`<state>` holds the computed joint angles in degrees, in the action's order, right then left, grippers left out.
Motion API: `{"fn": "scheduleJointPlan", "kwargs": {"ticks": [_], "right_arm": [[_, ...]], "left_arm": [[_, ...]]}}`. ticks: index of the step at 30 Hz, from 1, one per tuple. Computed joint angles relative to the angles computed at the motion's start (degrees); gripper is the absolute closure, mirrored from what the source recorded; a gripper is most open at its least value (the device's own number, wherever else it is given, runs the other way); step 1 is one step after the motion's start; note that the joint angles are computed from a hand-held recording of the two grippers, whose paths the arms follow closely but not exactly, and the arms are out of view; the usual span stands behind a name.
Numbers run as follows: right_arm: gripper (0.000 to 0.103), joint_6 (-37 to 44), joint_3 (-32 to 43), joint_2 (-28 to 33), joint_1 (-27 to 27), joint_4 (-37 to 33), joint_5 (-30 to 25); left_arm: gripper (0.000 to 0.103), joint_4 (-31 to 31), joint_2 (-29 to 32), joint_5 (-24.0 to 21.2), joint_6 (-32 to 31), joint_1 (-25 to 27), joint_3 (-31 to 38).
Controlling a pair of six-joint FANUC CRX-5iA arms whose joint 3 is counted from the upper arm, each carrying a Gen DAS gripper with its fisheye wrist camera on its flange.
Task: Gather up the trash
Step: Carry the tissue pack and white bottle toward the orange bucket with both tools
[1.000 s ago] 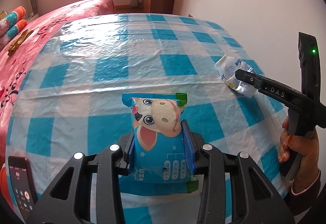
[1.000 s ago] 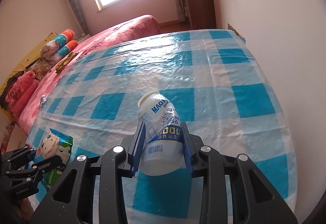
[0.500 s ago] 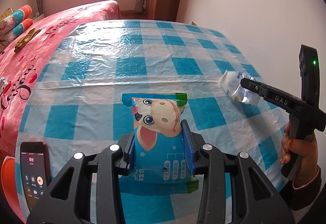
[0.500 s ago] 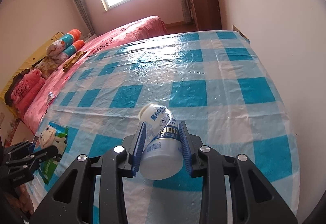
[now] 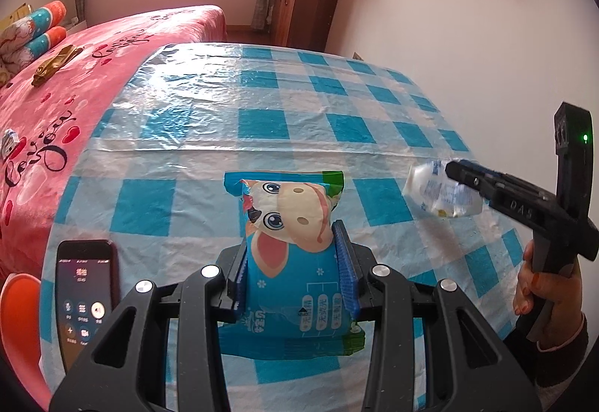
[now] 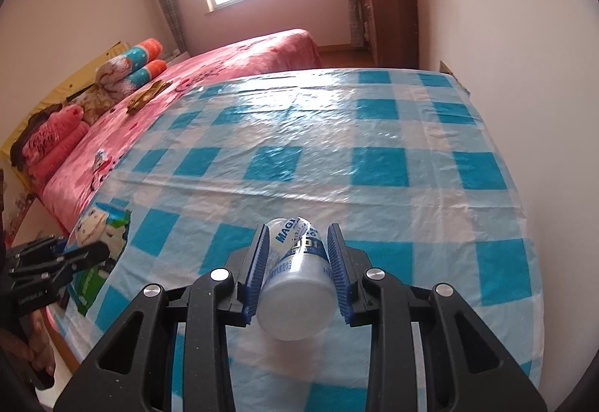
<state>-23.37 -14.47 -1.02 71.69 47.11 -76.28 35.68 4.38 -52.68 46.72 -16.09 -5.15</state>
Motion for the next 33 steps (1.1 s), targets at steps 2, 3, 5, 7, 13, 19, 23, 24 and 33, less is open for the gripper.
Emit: {"fn": "scheduleJointPlan", "kwargs": {"ticks": [2,3,5,7,13,19,23,24,33], "right_arm": [[0.069,0.5,0.6,0.4,0.3,-1.0,1.1],[0.070,1.0,1.1,0.7,0.4,-2.3,1.8],[0.072,0.8,1.2,0.8,0.7,-3.9,3.1],[0.072,0.2,0.5,0.1,1.1,-5.4,6.2],[0.030,3.7,3.7,3.2,2.0,-6.7,5.6],[0.029,10.1,9.5,8.3,1.2,-9.2,1.3],[0.039,12.2,11.7,10.7,1.2,-9.5,-2.0],[0.040,12.7,12.2,11.1,1.2,-9.6,-2.7],[0.041,12.7,13.8,12.2,1.3,-9.4,-3.8]], "left_arm": [[0.062,0.6,-0.5,-0.1,-0.4,0.6,-0.7],[0.062,1.0,-0.9,-0.4,-0.8,1.1,-1.0],[0.062,1.5,-1.1,-0.8,-1.2,1.7,-1.4],[0.062,1.9,-1.6,-1.3,-1.8,2.6,-2.0],[0.062,3.6,-2.4,-2.4,-3.2,4.3,-3.0],[0.062,5.8,-3.5,-3.0,-5.4,5.7,-4.6],[0.062,6.9,-4.3,-3.3,-6.6,6.9,-5.5],[0.062,7.2,-4.5,-3.4,-7.0,7.3,-5.8],[0.062,8.0,-5.8,-3.8,-8.1,10.6,-7.1]]}}
